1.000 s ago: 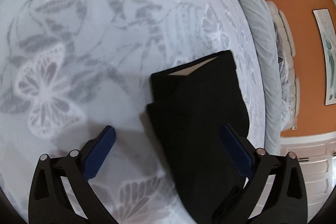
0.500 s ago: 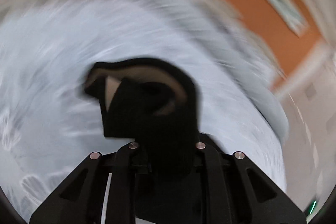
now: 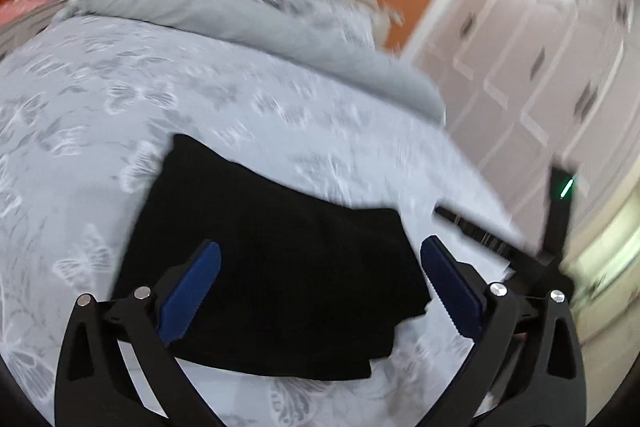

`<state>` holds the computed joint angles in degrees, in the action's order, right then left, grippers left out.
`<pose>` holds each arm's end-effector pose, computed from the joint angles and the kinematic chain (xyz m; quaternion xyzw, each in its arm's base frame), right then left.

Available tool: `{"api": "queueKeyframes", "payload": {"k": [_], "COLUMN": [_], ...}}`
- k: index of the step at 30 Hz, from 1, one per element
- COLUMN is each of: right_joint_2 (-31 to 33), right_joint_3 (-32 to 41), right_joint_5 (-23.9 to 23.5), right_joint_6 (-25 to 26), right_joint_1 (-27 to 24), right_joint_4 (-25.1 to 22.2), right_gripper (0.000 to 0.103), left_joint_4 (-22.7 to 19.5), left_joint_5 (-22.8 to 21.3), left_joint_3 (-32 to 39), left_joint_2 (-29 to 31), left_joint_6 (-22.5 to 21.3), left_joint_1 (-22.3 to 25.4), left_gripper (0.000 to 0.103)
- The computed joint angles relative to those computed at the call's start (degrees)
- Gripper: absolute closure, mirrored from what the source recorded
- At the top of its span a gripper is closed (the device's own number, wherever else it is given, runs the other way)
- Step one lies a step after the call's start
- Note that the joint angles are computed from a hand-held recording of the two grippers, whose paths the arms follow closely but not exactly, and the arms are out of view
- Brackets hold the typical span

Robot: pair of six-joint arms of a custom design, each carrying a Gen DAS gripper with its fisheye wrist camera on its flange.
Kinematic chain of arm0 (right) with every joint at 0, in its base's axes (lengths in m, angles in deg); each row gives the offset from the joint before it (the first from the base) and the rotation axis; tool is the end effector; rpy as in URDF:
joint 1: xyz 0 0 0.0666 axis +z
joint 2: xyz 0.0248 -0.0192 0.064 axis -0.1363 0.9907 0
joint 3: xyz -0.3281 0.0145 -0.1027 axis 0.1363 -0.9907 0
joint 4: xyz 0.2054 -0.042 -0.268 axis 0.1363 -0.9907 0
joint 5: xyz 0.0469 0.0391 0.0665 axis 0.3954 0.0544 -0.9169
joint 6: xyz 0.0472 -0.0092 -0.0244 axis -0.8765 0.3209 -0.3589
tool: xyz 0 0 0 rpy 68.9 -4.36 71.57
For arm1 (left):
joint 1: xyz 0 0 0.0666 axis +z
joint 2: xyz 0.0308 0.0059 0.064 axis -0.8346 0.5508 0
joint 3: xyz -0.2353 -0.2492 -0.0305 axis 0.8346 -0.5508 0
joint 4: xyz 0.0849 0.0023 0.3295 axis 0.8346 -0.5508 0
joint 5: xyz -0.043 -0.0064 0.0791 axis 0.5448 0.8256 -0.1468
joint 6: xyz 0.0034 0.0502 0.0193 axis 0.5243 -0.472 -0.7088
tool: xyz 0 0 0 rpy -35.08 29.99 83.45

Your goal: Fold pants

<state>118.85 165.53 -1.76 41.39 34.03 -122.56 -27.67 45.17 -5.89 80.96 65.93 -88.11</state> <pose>0.3701 0.3113 0.3387 0.0727 0.9251 0.0650 0.3669 0.3082 -0.1904 0.3690 -0.0059 0.8786 -0.2603 0.4003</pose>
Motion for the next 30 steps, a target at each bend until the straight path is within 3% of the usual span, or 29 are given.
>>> {"api": "queueKeyframes", "payload": {"k": [2, 4, 7, 9, 10, 11, 12, 13, 16, 18, 20, 21, 22, 24, 25, 27, 28, 30], "right_joint_2": [2.31, 4.97, 8.82, 10.26, 10.76, 10.51, 9.7, 9.21, 6.56, 2.03, 0.62, 1.04, 3.6, 8.5, 8.87, 4.88, 2.19, 0.1], "right_joint_3": [1.3, 3.19, 6.29, 7.22, 7.41, 6.73, 5.41, 5.11, 6.88, 5.25, 4.6, 4.35, 4.64, 6.59, 6.43, 1.83, -0.57, -1.8], "right_joint_5": [-6.41, -8.88, -8.09, -7.45, -6.5, -6.77, -10.67, -12.55, -6.13, -6.46, -2.97, -2.1, -2.81, -3.81, -5.9, -7.82, -6.08, -3.56], "right_joint_6": [-0.62, -1.59, -2.49, -2.3, -2.03, -0.47, 2.03, 2.32, 7.27, 9.01, 10.73, 11.52, 10.13, 3.55, 2.81, 4.21, 3.83, 2.25], "right_joint_1": [-0.84, -1.07, -0.42, 0.16, 0.67, 0.93, 0.8, 0.58, 1.73, 0.6, -0.14, -1.04, -3.51, -6.39, -7.04, -6.91, -6.16, -5.14], "right_joint_4": [-1.51, -4.36, -8.41, -9.04, -8.58, -6.53, -2.2, -0.75, 1.13, 5.46, 5.52, 4.73, 1.06, -8.83, -10.82, -6.79, -4.95, -5.13], "right_gripper": [0.022, 0.022, 0.021, 0.018, 0.026, 0.042, 0.097, 0.098, 0.099, 0.099, 0.099, 0.095, 0.086, 0.084, 0.084, 0.081, 0.061, 0.043], "left_joint_4": [0.05, -0.6, -2.68, -4.73, -4.92, -5.66, -6.16, -6.21, -7.0, -7.85, -7.71, -7.63, -7.47, -7.24, -7.3, -7.54, -7.85, -7.75], "left_joint_5": [-0.81, -6.39, -12.23, -13.23, -12.98, -13.23, -13.28, -13.27, -15.51, -18.49, -19.34, -19.17, -18.95, -19.21, -19.41, -19.36, -18.98, -18.5], "left_joint_3": [-0.89, -0.22, -0.62, -0.15, -0.35, -0.54, -0.72, -0.9, -0.8, -0.65, -1.22, -1.2, -1.2, -0.78, -0.2, 0.6, 1.25, 1.73], "left_joint_2": [-2.04, -1.53, -1.95, -1.87, -2.13, -2.67, -3.04, -3.38, -3.1, -3.14, -3.6, -3.43, -3.25, -2.17, -0.93, 0.82, 1.96, 3.12], "left_joint_6": [0.1, -0.12, 0.44, 1.02, 1.32, 1.74, 2.06, 1.91, 1.03, 0.94, 0.95, 0.96, 0.96, 0.84, 0.5, 0.35, 0.12, -0.15], "left_joint_1": [2.81, 3.66, 6.48, 8.38, 9.33, 9.94, 10.75, 11.3, 12.08, 11.79, 11.48, 11.52, 11.36, 10.66, 10.01, 9.26, 8.74, 7.99], "left_gripper": [0.005, 0.005, 0.005, 0.005, 0.005, 0.005, 0.005, 0.005, 0.005, 0.005, 0.005, 0.005, 0.005, 0.005, 0.005, 0.005, 0.005, 0.005]}}
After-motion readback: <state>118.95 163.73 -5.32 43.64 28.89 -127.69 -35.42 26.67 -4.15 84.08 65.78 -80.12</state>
